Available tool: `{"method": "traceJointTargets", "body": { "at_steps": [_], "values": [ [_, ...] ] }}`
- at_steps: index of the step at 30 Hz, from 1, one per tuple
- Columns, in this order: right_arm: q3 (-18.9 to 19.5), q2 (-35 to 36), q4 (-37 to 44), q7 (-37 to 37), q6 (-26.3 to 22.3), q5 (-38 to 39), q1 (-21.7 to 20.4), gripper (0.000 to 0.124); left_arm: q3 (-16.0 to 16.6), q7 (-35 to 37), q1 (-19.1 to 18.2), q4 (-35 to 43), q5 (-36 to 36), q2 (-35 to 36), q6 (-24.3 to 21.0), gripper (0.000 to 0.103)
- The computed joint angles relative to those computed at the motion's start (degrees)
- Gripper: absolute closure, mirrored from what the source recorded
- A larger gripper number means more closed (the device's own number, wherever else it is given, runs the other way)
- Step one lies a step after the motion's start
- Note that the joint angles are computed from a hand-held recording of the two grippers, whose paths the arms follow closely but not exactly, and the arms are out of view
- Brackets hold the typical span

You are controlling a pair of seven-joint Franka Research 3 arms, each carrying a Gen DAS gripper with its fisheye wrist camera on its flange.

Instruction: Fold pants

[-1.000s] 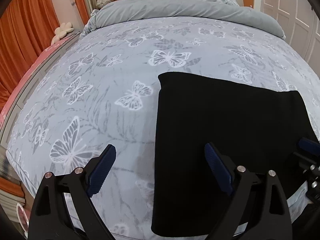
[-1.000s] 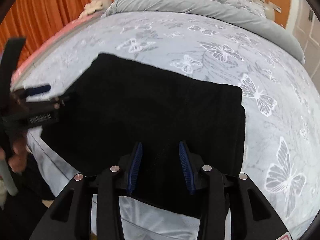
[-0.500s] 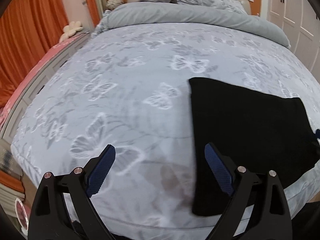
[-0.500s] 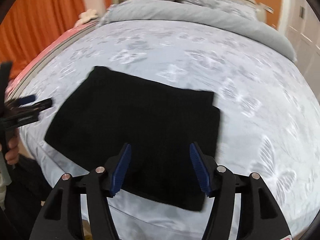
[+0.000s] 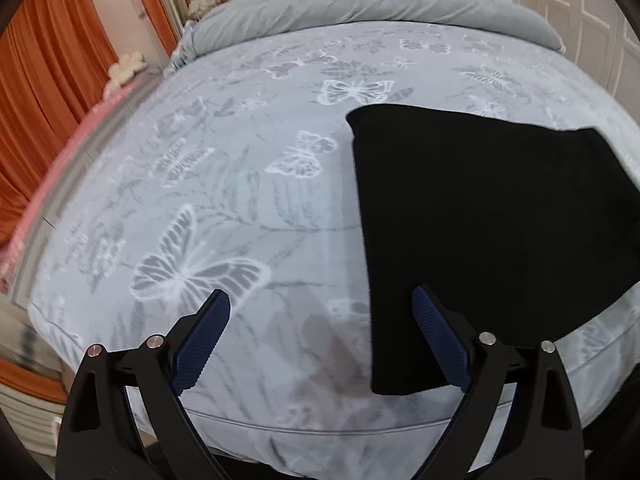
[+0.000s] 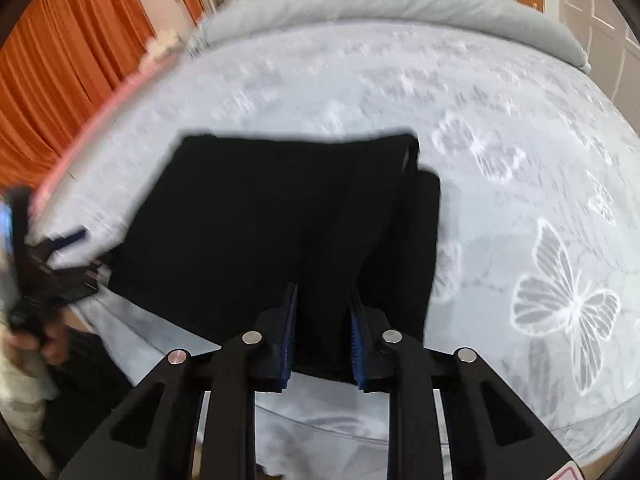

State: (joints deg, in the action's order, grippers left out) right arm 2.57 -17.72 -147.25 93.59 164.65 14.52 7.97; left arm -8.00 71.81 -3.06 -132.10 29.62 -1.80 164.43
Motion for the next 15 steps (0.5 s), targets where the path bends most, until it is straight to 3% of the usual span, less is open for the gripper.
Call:
{"method": "traceJointTargets", "body": {
  "at_steps": [1,2,3,6,9,15],
  "values": [
    [0.20,0.16,0.13,0.09,-0.35,-0.57,-0.31,0.102,-0.21,-4.72,0.56,0.13,6.31,0.06,-0.01,0.012],
    [1.54,1.44,1.12,1.98,-2.65,-3.27,-2.18,0.089,-0.28,-7.58,0.81,0.22,10.11,0.13,-0.16,0.012],
    [1.72,3.25,2.55,2.56,-5.90,-4.95,-2.76,0.085,-0.32,-10.14,0.97,0.32,13.23,0.19,-0.34,0.012],
    [0.03,3.32,2.47,1.75,-4.82,-3.03,-1.17,0.084,-0.10,-12.16,1.12,0.16,15.86,-0.11,0.23,0.012],
    [3.40,1.43,1.11,9.90,-2.14,-9.83,-5.57,0.062,0.07,-10.98,1.00,-0.12,13.51,-0.29,0.20,0.012],
    [1.24,2.61,1.84,12.42,-3.01,-8.74,-5.08,0.056,-0.26,-13.60,1.22,-0.34,16.26,-0.97,0.17,0.012]
  ]
}}
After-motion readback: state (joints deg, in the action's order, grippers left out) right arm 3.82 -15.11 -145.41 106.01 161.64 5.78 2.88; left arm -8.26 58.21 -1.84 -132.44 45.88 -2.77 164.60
